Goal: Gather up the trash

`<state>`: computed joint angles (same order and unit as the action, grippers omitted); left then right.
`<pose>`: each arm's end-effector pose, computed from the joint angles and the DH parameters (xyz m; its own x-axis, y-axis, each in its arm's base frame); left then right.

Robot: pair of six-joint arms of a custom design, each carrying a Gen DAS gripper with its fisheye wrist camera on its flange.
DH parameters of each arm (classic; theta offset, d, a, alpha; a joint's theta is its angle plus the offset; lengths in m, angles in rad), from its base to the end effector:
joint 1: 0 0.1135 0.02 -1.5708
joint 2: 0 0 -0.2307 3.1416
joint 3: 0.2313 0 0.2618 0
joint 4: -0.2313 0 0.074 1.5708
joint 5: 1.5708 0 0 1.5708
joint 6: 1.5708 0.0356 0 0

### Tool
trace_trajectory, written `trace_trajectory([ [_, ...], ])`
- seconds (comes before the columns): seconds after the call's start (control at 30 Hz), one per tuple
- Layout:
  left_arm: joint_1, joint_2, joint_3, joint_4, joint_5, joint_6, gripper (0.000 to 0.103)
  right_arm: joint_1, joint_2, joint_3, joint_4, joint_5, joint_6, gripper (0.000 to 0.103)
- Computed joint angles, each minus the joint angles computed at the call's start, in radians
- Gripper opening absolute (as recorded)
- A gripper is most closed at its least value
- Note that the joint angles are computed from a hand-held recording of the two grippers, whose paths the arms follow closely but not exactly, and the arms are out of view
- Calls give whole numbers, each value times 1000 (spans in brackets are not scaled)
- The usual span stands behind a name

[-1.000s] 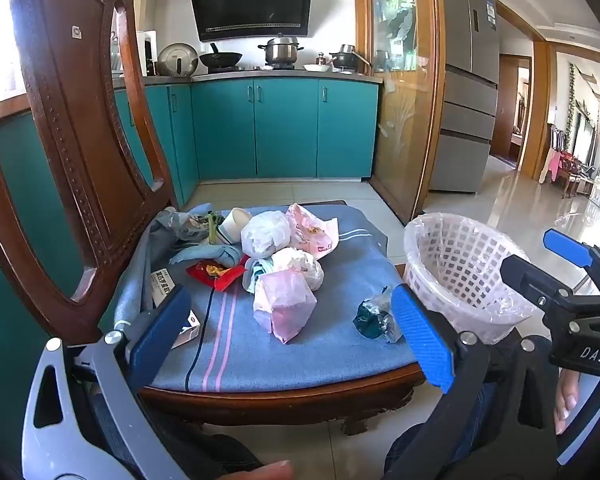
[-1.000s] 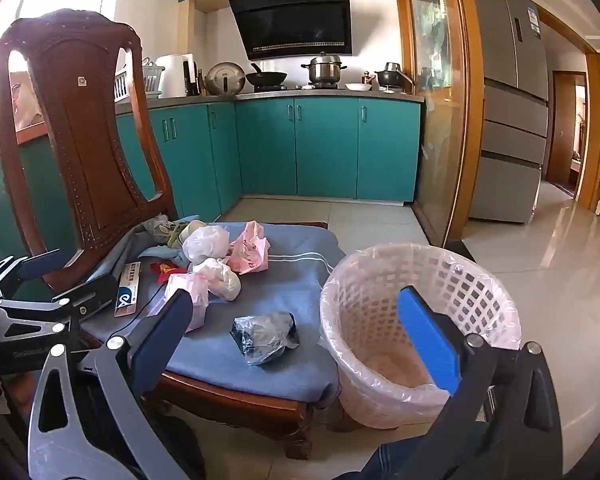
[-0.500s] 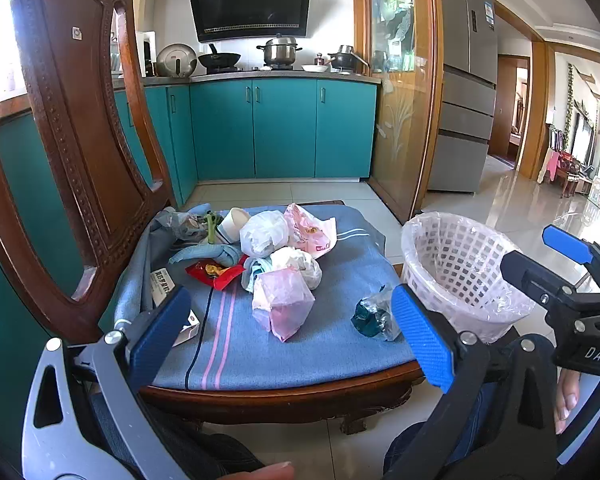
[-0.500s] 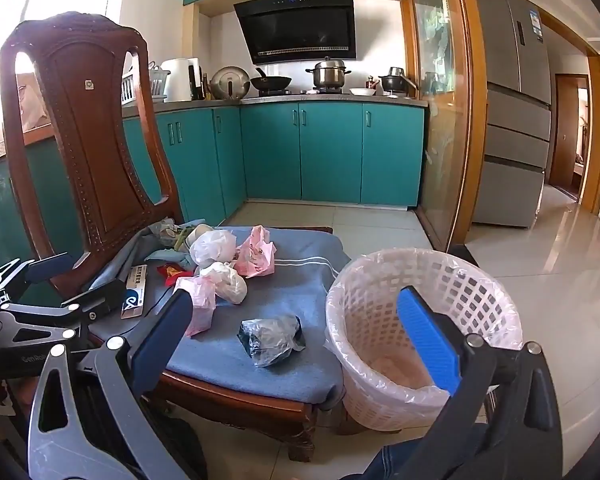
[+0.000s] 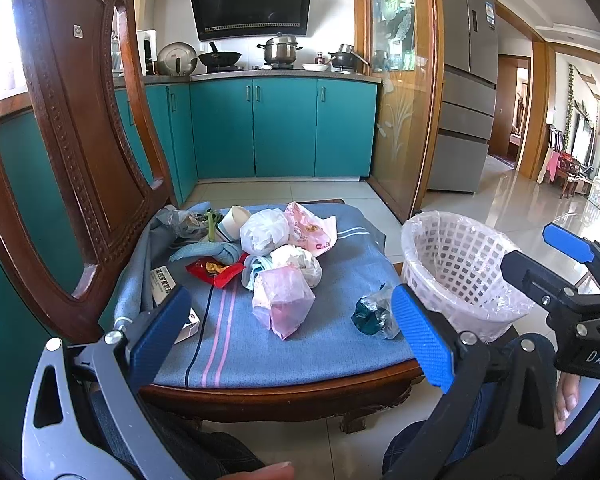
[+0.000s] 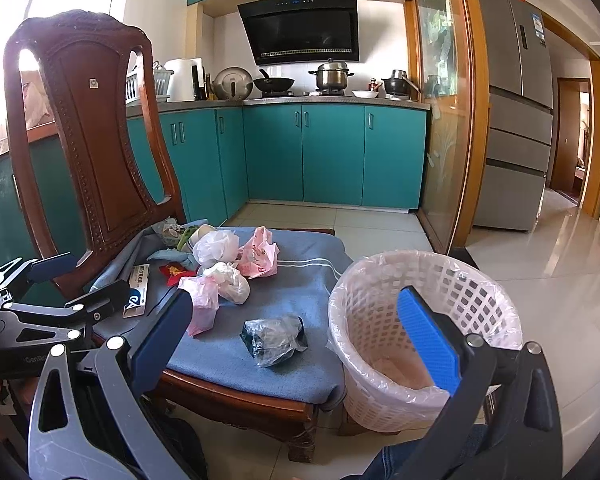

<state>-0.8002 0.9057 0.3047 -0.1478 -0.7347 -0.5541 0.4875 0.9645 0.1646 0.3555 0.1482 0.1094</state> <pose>0.1532 -0.1235 0.1321 -0.5034 -0.0420 -0.8630 -0.0876 0.9962 0.0026 0.1860 0.0927 0.1152 -0.4153 -0.0979 -0.9044 -0.3020 0.9527 0.0355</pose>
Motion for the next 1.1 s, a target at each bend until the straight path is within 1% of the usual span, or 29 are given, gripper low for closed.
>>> trace_trajectory([
  [0.6,-28,-22,2,-36,-22,-20,100,7,-26,-9,-15,5,1,100],
  [1.1,-13,-29,4,-42,-13,-8,100,12,-36,-7,-27,4,7,100],
])
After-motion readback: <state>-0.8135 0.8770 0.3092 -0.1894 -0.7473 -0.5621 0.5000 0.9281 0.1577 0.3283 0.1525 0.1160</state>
